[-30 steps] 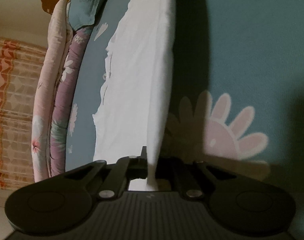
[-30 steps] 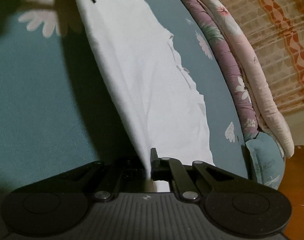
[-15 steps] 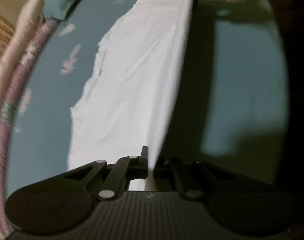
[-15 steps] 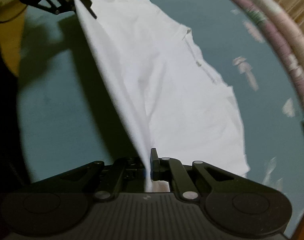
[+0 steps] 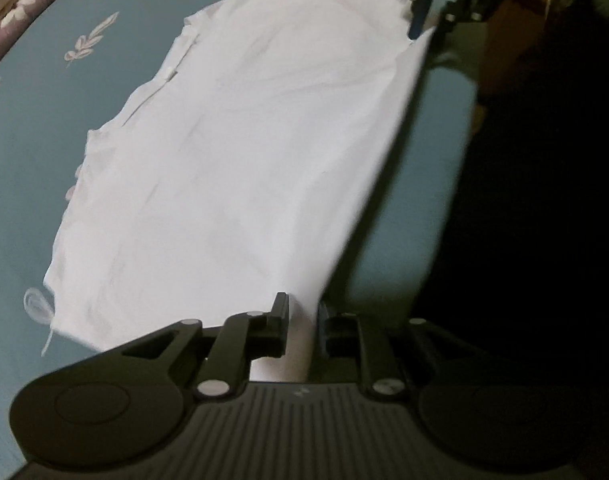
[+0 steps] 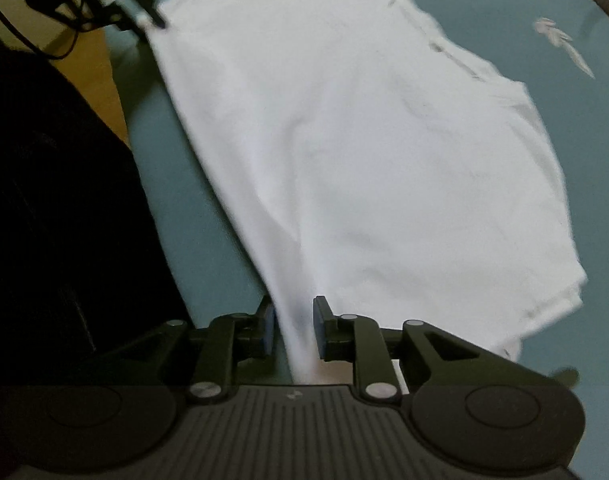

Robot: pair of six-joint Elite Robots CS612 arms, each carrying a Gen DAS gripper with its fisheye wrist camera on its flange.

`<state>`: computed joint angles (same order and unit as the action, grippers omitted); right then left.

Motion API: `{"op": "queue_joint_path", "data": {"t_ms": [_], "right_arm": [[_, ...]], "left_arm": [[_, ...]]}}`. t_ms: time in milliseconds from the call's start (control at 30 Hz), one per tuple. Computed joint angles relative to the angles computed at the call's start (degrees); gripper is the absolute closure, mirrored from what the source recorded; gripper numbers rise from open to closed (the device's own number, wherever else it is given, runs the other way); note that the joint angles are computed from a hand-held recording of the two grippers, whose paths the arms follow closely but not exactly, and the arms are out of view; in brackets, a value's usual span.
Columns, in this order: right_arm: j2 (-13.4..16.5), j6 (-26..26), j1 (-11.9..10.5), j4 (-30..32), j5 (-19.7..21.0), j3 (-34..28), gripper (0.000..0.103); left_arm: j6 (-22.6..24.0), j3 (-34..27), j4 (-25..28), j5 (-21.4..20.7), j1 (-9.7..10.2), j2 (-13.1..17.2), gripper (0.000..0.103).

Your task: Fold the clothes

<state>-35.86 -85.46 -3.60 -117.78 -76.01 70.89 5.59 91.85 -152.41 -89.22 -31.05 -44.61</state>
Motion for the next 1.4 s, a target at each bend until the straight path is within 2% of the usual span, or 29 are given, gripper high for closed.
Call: {"op": "queue_joint_path", "data": {"t_ms": [100,167,233,300,400,500,567,600,633,733,867,967,1000,1067,1133,1200,1333,1400], "right_arm": [[0.71,3.94,-1.15,3.05,5.88,-3.05,0.079],[2.04,6.78,-1.53,5.79,9.69,-5.85,0.079],[3.99,8.15,-1.43,8.46,10.64,-8.64,0.079],[5.02,7.53,-0.76,9.37,8.45,-9.16,0.079],[6.0,6.98,0.54,8.59,3.98,-9.15,0.08],[5.87,8.19,0.49,7.38,3.86,-8.92,0.08],[5.2,8.91,0.26,2.47,5.71,-7.79,0.079],[5.39,10.06,0.22,1.19,7.22,-8.37,0.079],[5.82,11.92,0.17,-0.4,8.97,-9.11,0.077],[7.35,18.19,0.38,-7.67,11.71,-9.97,0.067],[9.53,25.28,0.31,-13.24,10.35,-10.23,0.065],[9.57,31.03,-0.5,-16.67,10.97,-9.08,0.064],[9.2,32.55,-0.74,-19.11,10.26,-8.23,0.064],[8.95,35.46,-1.01,-22.73,9.81,-7.43,0.057],[9.25,38.53,-0.95,-24.92,11.12,-7.53,0.051],[9.59,41.69,-0.88,-27.2,12.33,-7.67,0.046],[11.05,46.1,0.31,-29.7,12.38,-8.35,0.045],[11.49,47.64,0.78,-31.48,11.73,-8.08,0.036]], "left_arm": [[-5.1,1.17,-3.82,0.3,1.03,-1.16,0.079],[-9.72,0.67,-6.57,-2.68,1.89,-0.04,0.076],[-12.92,0.0,-8.06,-5.9,2.47,1.33,0.076],[-12.89,-0.66,-5.97,-7.31,2.28,2.53,0.076],[-12.7,-0.54,-1.83,-7.06,1.72,3.33,0.076],[-13.3,0.33,-2.17,-7.16,1.96,2.67,0.07],[-13.84,0.17,-3.94,-4.85,2.26,2.31,0.068],[-14.51,-0.07,-5.48,-3.67,2.5,2.46,0.061],[-15.44,-0.45,-7.39,-2.47,2.82,2.83,0.058],[-18.24,-0.99,-10.78,-0.12,3.59,4.12,0.057],[-22.11,-1.01,-12.55,1.46,4.43,6.02,0.056],[-24.21,1.94,-16.84,0.72,4.8,5.17,0.054],[-24.59,2.52,-16.32,1.42,4.69,4.56,0.053],[-23.58,2.45,-14.22,5.78,3.79,3.68,0.053],[-21.75,1.74,-15.67,8.22,3.57,3.8,0.048],[-20.93,-0.16,-18.52,8.36,3.94,5.29,0.037],[-20.63,-5.15,-22.45,7.03,5.2,9.12,0.036],[-22.37,-7.25,-22.42,6.11,5.7,10.92,0.036]]}}
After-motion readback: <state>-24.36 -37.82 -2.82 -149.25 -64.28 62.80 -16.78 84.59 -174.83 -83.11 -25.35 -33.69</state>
